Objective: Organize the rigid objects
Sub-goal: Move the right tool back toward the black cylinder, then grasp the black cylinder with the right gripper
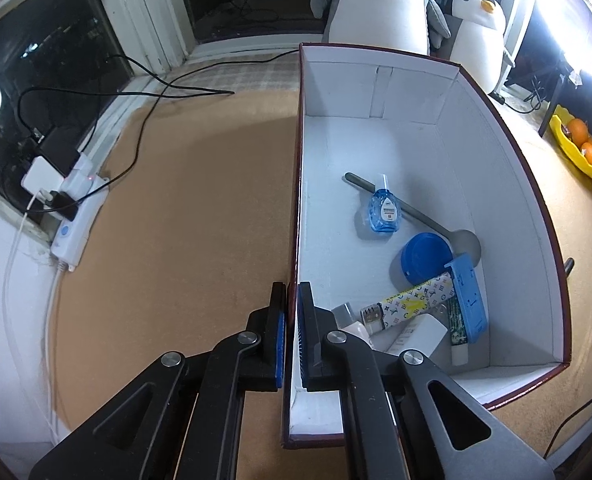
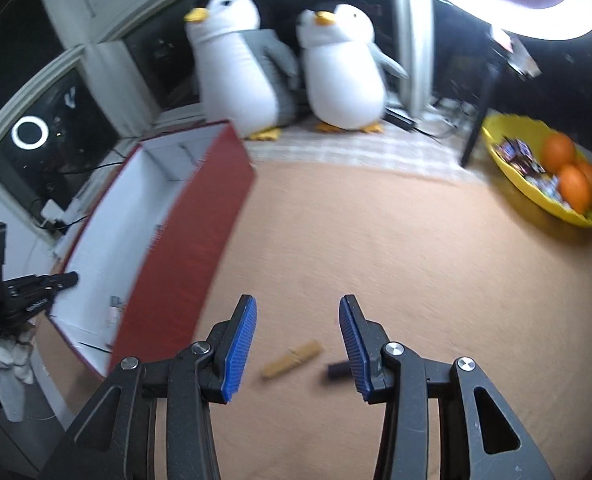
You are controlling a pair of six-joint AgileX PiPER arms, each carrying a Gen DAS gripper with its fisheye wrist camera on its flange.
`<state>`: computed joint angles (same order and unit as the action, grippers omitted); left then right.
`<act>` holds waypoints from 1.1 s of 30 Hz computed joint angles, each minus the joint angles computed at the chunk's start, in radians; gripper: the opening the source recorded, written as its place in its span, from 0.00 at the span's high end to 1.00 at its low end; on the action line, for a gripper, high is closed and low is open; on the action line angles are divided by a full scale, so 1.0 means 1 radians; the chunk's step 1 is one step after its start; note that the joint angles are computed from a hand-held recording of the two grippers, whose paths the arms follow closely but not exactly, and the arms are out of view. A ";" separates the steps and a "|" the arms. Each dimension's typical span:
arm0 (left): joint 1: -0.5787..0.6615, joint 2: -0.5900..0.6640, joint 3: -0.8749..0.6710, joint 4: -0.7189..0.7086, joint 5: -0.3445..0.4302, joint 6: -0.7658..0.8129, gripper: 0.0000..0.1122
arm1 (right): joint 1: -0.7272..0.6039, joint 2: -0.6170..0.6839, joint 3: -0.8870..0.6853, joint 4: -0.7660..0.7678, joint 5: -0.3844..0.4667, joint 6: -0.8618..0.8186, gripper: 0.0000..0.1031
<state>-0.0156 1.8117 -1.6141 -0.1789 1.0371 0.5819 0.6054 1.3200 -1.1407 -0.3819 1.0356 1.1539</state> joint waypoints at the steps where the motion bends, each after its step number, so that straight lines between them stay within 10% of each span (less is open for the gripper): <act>1: -0.001 0.003 -0.005 0.003 0.003 -0.007 0.96 | -0.009 -0.015 0.026 0.004 0.002 0.004 0.62; 26: -0.021 0.010 -0.001 0.044 -0.017 -0.063 0.96 | -0.219 0.005 0.303 0.338 -0.265 -0.141 0.63; 33: -0.015 0.013 -0.007 0.030 -0.013 -0.058 0.96 | -0.155 0.083 0.224 0.216 -0.186 -0.105 0.74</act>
<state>-0.0309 1.8242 -1.6210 -0.1490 1.0237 0.5243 0.4507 1.4026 -0.9164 -0.1656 0.8500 1.0492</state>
